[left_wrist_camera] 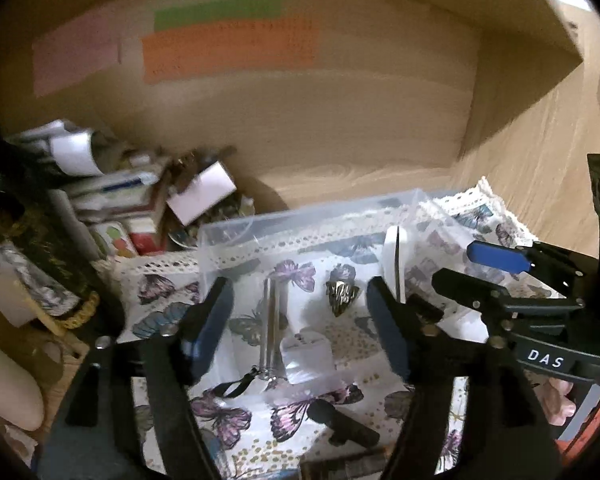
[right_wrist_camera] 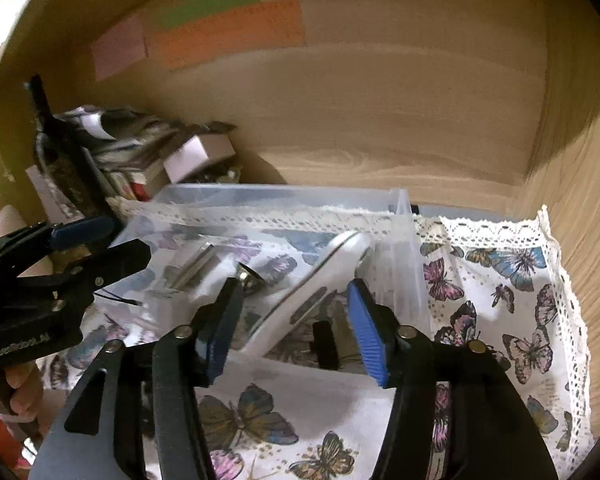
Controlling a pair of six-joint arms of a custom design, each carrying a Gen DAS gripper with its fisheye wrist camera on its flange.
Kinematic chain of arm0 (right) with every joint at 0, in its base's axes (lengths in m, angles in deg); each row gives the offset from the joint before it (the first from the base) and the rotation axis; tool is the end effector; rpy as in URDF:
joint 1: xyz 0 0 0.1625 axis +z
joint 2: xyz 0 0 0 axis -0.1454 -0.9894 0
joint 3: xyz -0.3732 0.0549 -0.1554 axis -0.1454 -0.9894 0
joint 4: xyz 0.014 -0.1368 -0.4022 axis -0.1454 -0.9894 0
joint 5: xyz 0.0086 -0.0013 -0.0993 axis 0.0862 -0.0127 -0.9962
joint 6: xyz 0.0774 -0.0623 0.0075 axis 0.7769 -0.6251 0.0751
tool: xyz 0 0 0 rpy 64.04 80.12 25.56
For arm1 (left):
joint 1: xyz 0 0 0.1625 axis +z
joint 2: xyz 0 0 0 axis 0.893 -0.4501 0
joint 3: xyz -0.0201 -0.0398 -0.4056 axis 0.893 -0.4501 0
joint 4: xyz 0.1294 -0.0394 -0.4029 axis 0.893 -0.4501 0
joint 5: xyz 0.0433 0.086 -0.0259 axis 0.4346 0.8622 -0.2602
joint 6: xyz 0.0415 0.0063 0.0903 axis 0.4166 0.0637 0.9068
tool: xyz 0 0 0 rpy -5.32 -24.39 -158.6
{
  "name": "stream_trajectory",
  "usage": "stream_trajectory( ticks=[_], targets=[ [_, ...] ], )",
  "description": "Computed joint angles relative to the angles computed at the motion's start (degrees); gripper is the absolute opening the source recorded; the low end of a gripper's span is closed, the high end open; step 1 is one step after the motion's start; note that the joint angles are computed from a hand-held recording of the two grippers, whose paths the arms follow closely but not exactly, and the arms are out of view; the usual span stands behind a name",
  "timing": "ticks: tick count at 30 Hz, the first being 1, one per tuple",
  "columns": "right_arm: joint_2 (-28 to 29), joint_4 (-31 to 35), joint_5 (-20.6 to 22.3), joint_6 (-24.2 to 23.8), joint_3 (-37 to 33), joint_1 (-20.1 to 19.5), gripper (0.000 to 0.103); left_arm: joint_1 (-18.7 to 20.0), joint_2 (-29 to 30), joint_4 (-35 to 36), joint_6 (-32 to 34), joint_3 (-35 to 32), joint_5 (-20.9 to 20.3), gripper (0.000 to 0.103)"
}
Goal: Organize rigid objects
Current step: 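Lower the USB drive and black cap into the clear box, open both tools, then grasp the black stick with the right tool while the left tool grasps the gold-capped cylinder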
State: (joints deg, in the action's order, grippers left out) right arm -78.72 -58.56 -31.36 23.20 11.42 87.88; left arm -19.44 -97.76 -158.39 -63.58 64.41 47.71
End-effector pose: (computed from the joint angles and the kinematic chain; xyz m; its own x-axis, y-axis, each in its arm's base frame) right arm -0.0017 -0.7328 0.2813 -0.6202 -0.6401 0.4536 -0.7767 0.5823 -0.2401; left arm -0.3520 -0.6501 -0.0764 -0.7013 -0.1643 -0.6937 0.4899 0.5958 -0.6364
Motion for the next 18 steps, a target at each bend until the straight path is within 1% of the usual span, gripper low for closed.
stream_trajectory(
  ticks=[1,4,6,9,11,13,15,18],
  targets=[
    [-0.56,0.20,0.49,-0.26,0.41,-0.04,0.057,-0.55,-0.24,-1.19,0.44,0.71,0.73,0.084],
    [-2.86,1.34,2.38,-1.75,2.50,-0.20,0.059,-2.08,-0.95,-5.23,1.99,3.26,2.59,0.095],
    [-4.18,3.06,3.24,-2.68,3.62,-0.35,0.059,-3.00,-1.45,-6.51,2.25,4.92,4.01,0.097],
    [-5.56,4.59,3.23,-3.66,5.40,-0.47,0.059,-4.09,-2.41,-7.04,1.71,7.96,5.80,0.100],
    [-6.15,4.87,2.70,-4.66,6.72,-0.57,0.059,-4.59,-3.76,-4.18,-1.77,10.77,6.70,0.100],
    [-6.46,6.05,1.57,-5.65,7.77,-0.66,0.059,-4.74,-5.46,0.64,-7.32,13.72,6.65,0.100],
    [-6.27,7.84,-0.12,-6.32,8.27,-0.67,0.059,-4.60,-7.30,6.55,-13.76,16.52,5.60,0.100],
    [-6.19,8.59,-2.89,-7.68,9.71,-0.78,0.059,-4.23,-9.12,12.74,-21.24,19.66,3.86,0.100]
  ],
)
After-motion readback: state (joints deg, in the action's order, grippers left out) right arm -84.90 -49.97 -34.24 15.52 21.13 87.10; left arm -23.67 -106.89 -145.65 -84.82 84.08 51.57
